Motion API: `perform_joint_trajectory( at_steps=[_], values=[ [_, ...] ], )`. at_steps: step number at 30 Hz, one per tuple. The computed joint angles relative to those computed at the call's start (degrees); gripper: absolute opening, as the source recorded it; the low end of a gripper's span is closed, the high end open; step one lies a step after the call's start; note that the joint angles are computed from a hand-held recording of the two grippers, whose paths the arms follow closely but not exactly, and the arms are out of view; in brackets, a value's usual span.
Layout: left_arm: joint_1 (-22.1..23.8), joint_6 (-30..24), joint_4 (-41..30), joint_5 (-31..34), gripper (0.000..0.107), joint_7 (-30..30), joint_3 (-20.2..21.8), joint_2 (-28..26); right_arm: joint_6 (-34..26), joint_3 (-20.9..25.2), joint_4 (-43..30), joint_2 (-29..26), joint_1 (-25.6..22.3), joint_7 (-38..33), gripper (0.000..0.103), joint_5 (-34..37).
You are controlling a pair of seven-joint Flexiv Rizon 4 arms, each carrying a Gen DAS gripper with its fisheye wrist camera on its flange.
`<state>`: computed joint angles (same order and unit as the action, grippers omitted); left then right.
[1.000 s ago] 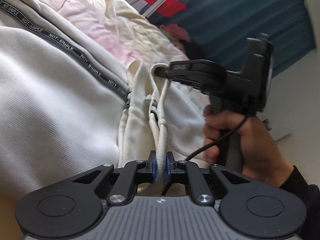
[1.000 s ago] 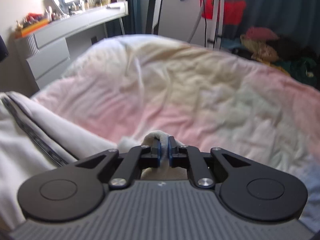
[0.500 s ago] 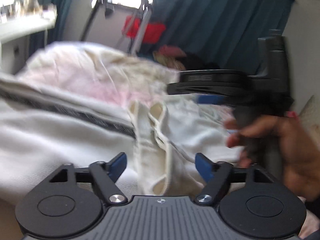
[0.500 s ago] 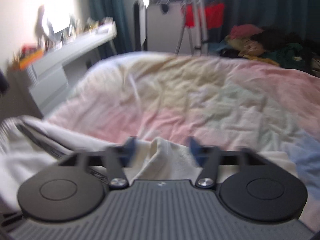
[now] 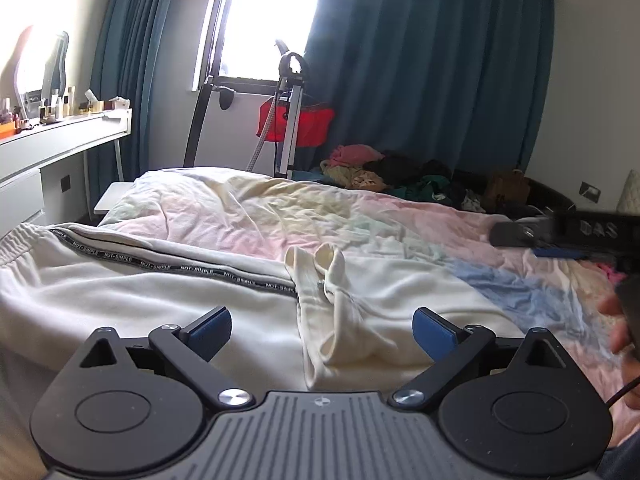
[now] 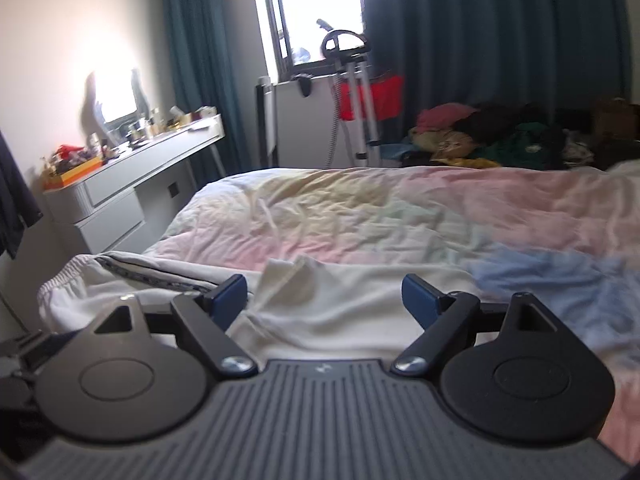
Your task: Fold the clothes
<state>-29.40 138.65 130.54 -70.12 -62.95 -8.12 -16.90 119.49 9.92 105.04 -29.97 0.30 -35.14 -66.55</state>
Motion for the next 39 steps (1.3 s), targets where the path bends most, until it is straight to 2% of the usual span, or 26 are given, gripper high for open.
perform_joint_trajectory(
  at_steps=[4, 8, 13, 17, 20, 24, 26, 28, 30, 31, 32, 36, 37, 39],
  values=[
    [-0.9, 1.8, -0.2, -0.5, 0.099, -0.2, -0.4, -0.7, 2.4, -3.0, 7.0, 2.3, 4.1, -10.6, 0.086, 14.6],
    [-0.9, 2.3, -1.4, -0.5, 0.099, 2.1, -0.5, -2.2, 5.0, -4.6, 10.9, 2.5, 8.2, -19.7, 0.086, 28.2],
    [-0.3, 0.6, -1.9, -1.0, 0.099, 0.2, -0.6, -2.6, 4.5, -3.0, 11.0, 1.6, 8.2, -25.3, 0.086, 31.9],
    [-0.4, 0.5, -3.2, -4.9, 0.099, 2.0, -0.9, -3.3, 3.9, -2.3, 10.7, 1.4, 8.6, -26.6, 0.086, 36.0],
    [0.7, -2.0, -3.0, -6.4, 0.099, 1.1, -1.0, -2.6, 2.9, -2.6, 10.6, 1.6, 9.6, -28.1, 0.086, 39.3],
    [2.3, -6.1, -3.5, -12.9, 0.099, 1.2, -1.4, -1.0, 2.6, -2.2, 10.8, 1.8, 9.8, -29.1, 0.086, 41.6],
    [3.2, -7.4, -2.8, -15.8, 0.099, -0.6, -1.5, 0.4, 2.5, -2.1, 10.8, 1.8, 9.8, -29.6, 0.086, 42.4],
    [4.3, -9.7, -0.9, -16.7, 0.099, -5.1, -1.0, 3.1, 2.3, -2.0, 10.8, 1.8, 9.8, -30.0, 0.086, 42.6],
    [6.2, -14.1, 3.9, -9.4, 0.099, -16.0, 1.2, 7.3, 2.0, -1.4, 10.7, 1.7, 9.2, -29.9, 0.086, 42.2],
    [6.8, -15.5, 5.6, -7.9, 0.099, -19.7, 2.0, 9.2, 1.8, -1.2, 10.7, 1.6, 8.9, -29.7, 0.086, 42.0],
    [7.0, -16.2, 6.4, -9.6, 0.099, -20.5, 2.2, 10.7, 1.5, -0.8, 10.6, 1.4, 8.4, -29.4, 0.086, 41.4],
    [8.0, -17.1, 7.7, -22.8, 0.099, -15.8, 1.9, 15.5, 0.0, 1.3, 9.8, 0.5, 5.8, -27.1, 0.086, 38.2],
    [8.8, -18.8, 9.2, -22.3, 0.099, -18.2, 2.8, 16.8, -0.4, 2.1, 9.5, 0.1, 4.9, -26.1, 0.086, 37.0],
    [11.7, -24.8, 13.2, -14.1, 0.099, -27.8, 6.3, 19.1, -0.9, 1.5, 9.4, -0.1, 5.5, -26.2, 0.086, 37.0]
  ],
)
